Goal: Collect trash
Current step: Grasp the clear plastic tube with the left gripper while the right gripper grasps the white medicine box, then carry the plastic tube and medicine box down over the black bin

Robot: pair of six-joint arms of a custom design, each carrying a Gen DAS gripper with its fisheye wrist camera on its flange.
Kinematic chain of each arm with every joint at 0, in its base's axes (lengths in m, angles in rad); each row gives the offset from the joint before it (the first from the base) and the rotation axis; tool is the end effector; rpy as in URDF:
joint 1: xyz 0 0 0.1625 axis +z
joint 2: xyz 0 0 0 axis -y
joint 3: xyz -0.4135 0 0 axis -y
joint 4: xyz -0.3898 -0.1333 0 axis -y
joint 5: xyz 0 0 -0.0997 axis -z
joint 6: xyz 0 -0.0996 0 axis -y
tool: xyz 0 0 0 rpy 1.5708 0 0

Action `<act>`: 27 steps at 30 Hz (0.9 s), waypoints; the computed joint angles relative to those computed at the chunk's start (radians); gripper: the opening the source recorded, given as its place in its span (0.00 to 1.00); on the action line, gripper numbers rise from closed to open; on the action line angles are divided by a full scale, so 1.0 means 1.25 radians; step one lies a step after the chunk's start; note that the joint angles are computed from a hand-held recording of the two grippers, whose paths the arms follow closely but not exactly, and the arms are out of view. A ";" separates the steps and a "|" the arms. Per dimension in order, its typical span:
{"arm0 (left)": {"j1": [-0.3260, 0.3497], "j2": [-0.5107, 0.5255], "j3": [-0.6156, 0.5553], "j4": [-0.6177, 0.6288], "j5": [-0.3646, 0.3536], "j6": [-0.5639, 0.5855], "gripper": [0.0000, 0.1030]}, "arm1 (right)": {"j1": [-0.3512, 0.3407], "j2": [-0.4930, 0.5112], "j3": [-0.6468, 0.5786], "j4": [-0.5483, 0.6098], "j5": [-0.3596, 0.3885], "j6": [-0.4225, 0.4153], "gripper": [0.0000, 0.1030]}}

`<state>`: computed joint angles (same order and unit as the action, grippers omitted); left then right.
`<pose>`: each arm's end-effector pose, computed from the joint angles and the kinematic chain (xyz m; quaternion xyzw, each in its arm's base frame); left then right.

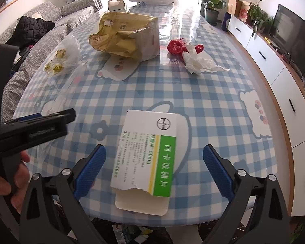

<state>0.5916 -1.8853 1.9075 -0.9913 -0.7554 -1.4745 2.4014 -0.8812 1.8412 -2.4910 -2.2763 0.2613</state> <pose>-0.1387 -0.3411 0.4343 -0.1010 0.8789 -0.2648 0.3838 0.4770 -0.3426 0.0825 0.2701 -0.8986 0.1634 0.3049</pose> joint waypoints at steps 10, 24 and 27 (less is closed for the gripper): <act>-0.014 0.028 -0.028 0.107 0.012 -0.078 0.30 | 0.001 0.042 -0.023 0.044 -0.009 0.080 0.60; -0.221 -0.041 -0.014 0.254 -0.093 -0.248 0.24 | 0.036 -0.059 0.068 -0.002 0.009 0.068 0.57; -0.317 -0.053 -0.003 0.303 -0.141 -0.314 0.24 | 0.055 -0.095 0.097 -0.013 0.020 0.064 0.57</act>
<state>0.1959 -1.9514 1.9043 -0.6127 -0.9312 -1.8667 2.4699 -0.9997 1.9620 -2.5069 -2.2507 0.3418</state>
